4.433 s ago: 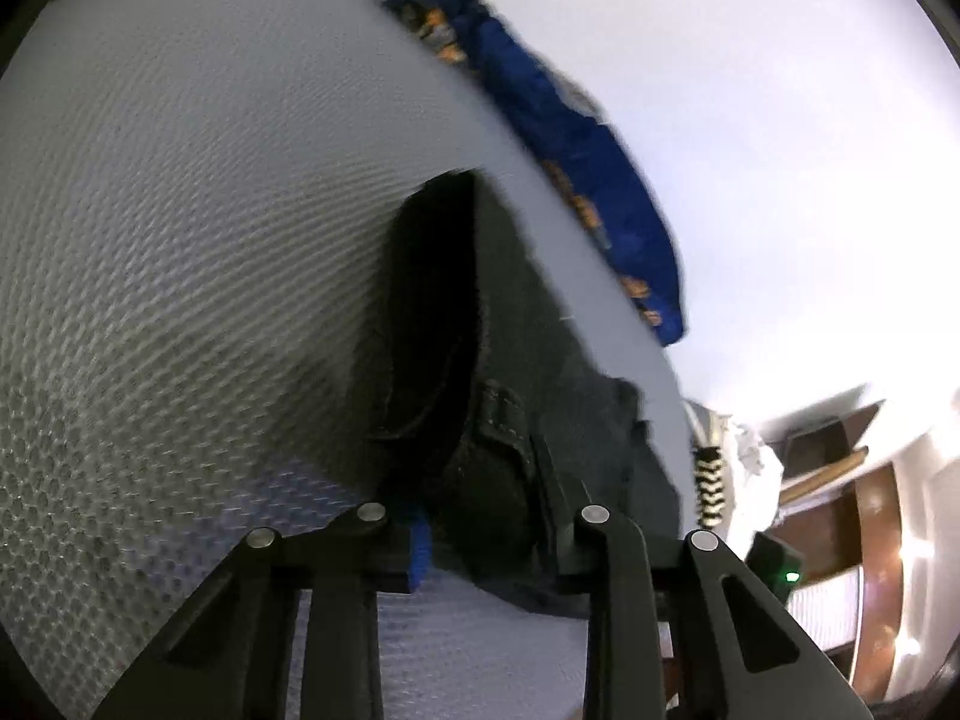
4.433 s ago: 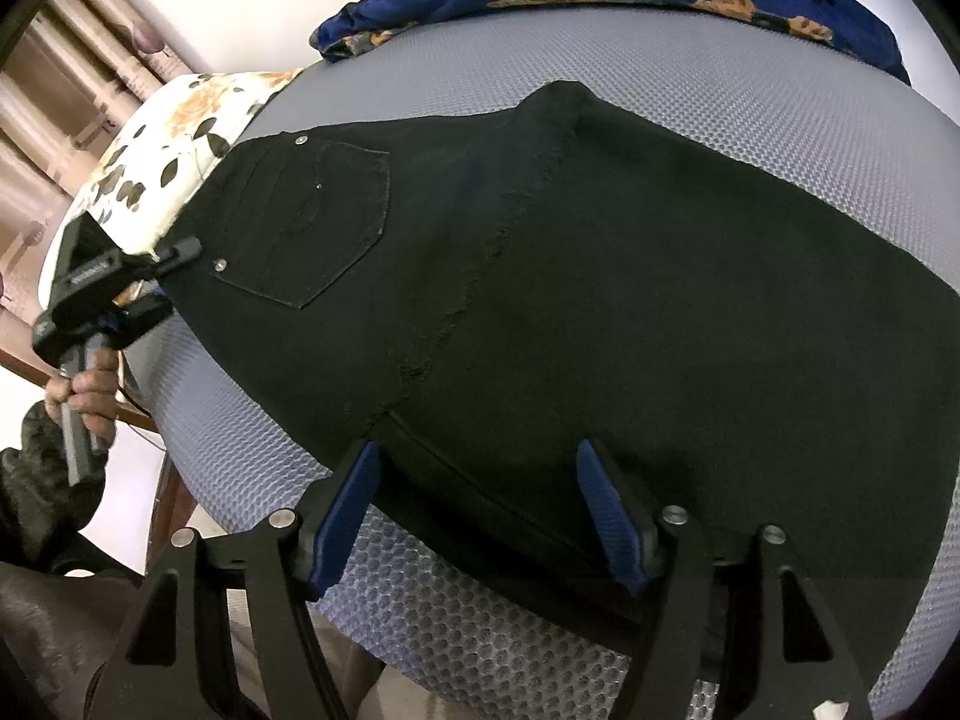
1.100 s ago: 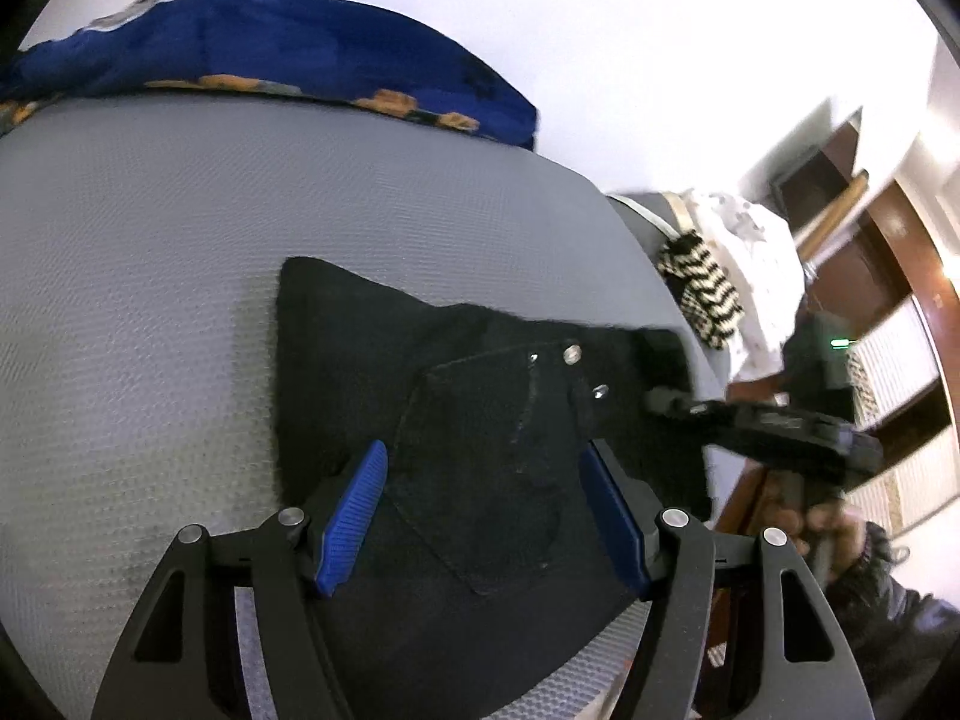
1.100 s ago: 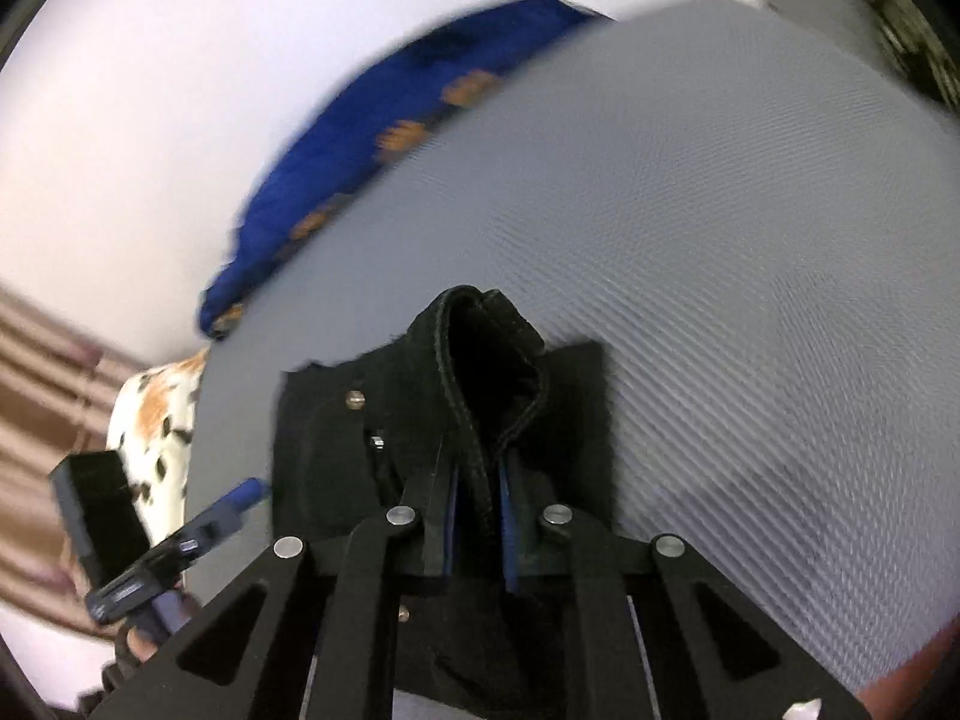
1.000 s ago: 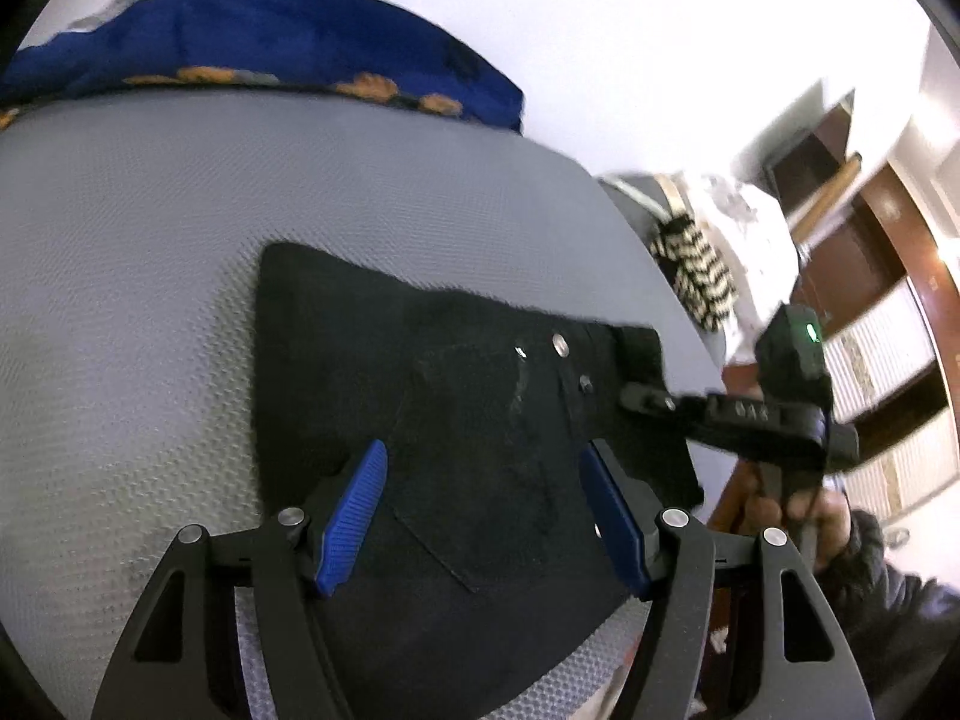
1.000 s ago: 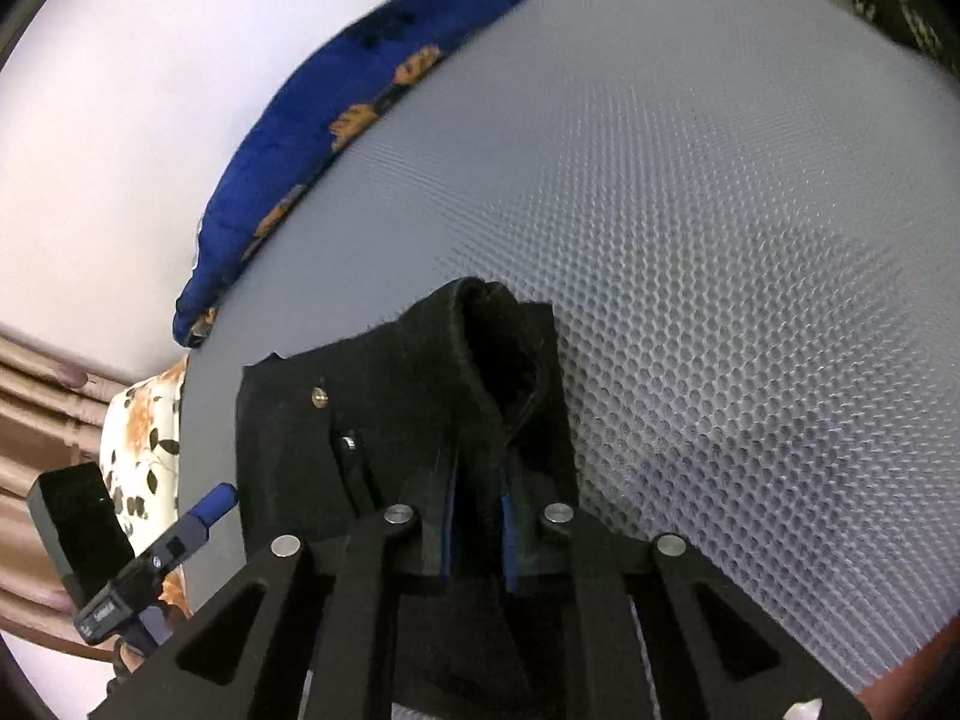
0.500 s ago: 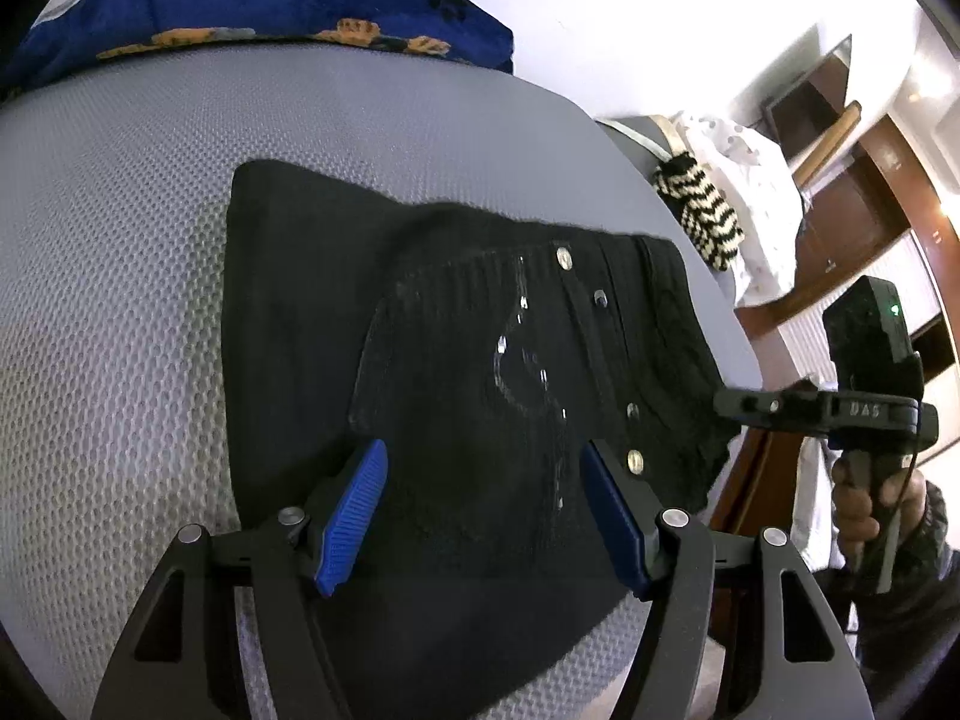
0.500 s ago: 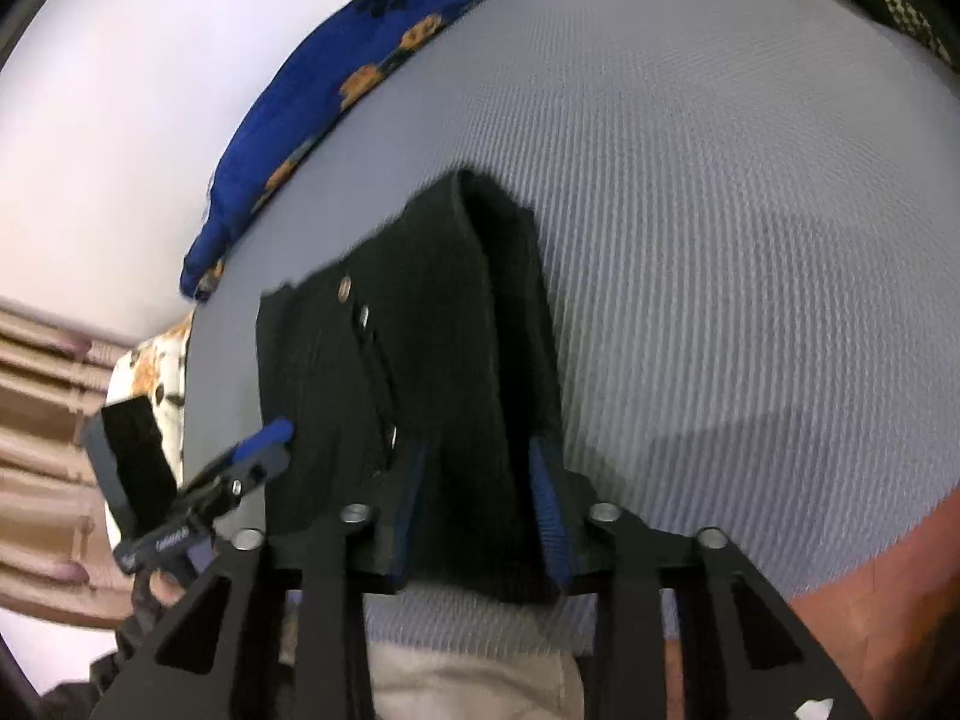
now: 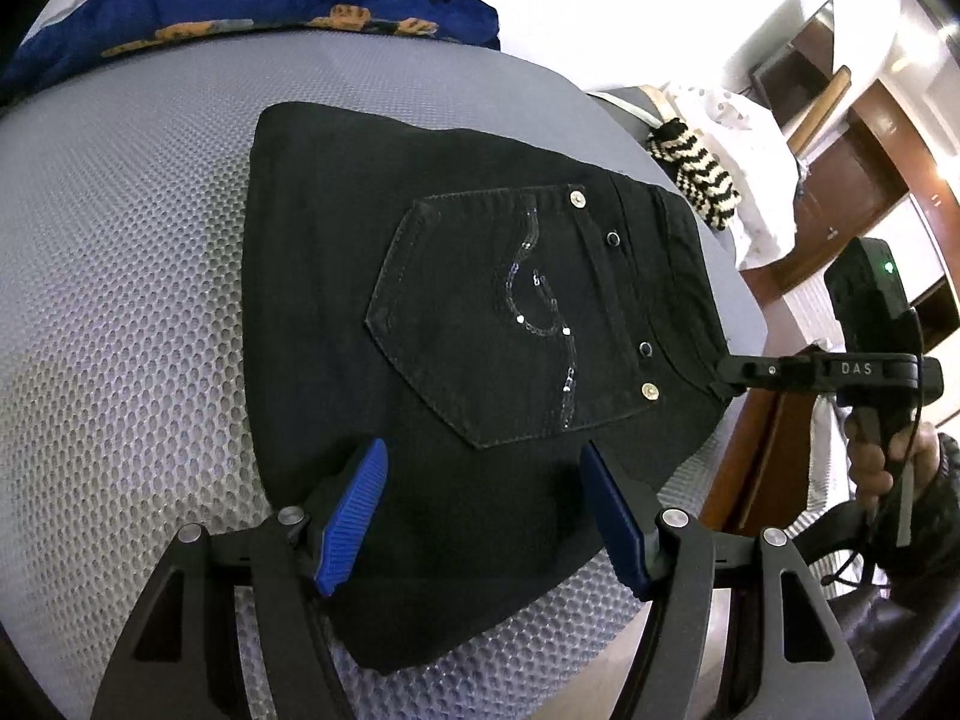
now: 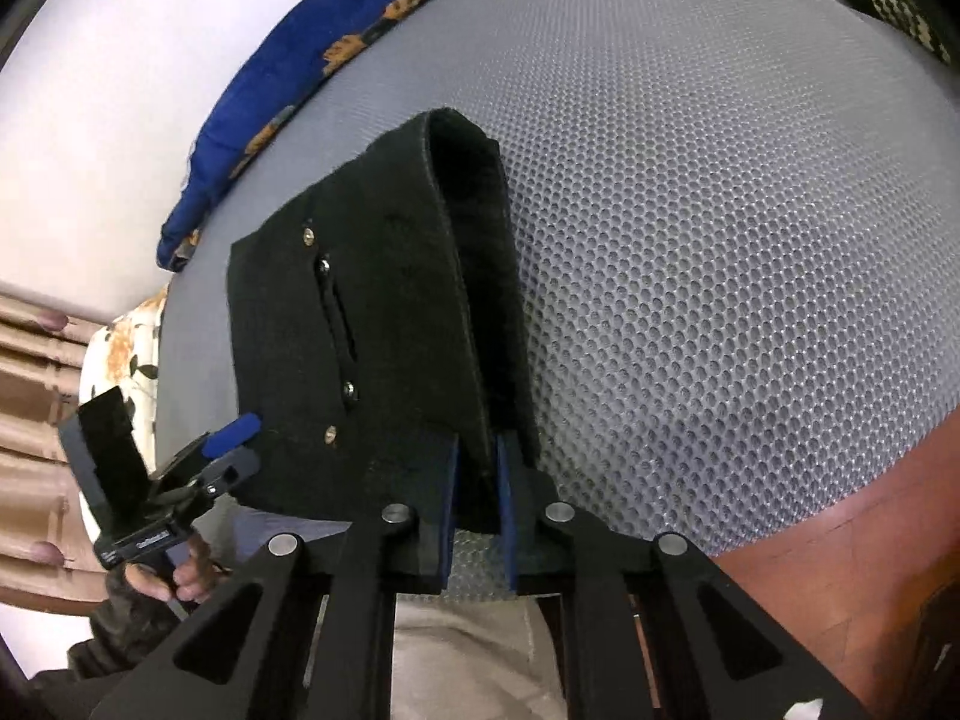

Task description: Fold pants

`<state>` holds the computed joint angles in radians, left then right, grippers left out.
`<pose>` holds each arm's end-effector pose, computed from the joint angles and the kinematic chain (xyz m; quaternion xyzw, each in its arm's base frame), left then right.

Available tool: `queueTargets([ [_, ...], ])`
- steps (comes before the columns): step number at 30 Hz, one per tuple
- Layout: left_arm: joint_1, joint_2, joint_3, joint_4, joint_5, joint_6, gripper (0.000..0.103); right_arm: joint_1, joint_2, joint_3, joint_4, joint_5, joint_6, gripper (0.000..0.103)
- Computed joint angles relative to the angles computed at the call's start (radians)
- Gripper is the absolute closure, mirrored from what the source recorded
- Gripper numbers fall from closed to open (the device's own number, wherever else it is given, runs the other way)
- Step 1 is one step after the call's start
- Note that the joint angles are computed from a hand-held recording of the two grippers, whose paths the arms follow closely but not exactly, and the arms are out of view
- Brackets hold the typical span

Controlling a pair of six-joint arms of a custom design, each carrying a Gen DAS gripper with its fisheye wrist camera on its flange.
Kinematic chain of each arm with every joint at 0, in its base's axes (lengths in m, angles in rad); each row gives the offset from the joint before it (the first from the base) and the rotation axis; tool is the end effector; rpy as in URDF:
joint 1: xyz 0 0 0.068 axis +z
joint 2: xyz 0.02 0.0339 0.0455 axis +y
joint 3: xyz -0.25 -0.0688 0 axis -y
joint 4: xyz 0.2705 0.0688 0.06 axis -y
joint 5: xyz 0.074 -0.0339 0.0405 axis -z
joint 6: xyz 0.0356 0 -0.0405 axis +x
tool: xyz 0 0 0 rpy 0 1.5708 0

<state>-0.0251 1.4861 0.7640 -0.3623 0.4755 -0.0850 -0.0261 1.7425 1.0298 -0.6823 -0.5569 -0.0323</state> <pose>0.2904 -0.0236 0.1354 0.0284 0.9445 -0.2411 0.2211 0.3252 0.0103 0.1257 -0.0271 0.9577 0.2712 0.0924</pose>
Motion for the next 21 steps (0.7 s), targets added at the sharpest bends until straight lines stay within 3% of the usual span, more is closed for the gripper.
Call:
queueTargets([
  [3,-0.016,0.0,0.003,0.0,-0.024,-0.027,0.036,0.014,0.007,0.007,0.008,0.01,0.019,0.091],
  [6,-0.044,0.0,0.01,-0.004,-0.066,-0.044,0.036,0.017,0.008,0.0,0.022,0.023,0.035,0.08],
  [17,-0.172,0.048,0.074,-0.026,-0.25,-0.093,0.035,0.022,0.022,0.014,0.037,0.033,0.007,0.076],
  [19,-0.184,0.054,0.082,-0.029,-0.268,-0.101,0.035,0.026,0.02,0.016,0.039,0.041,-0.013,0.072],
  [21,-0.197,0.057,0.087,-0.028,-0.289,-0.106,0.035,0.027,0.029,0.029,0.034,0.054,-0.026,0.062],
])
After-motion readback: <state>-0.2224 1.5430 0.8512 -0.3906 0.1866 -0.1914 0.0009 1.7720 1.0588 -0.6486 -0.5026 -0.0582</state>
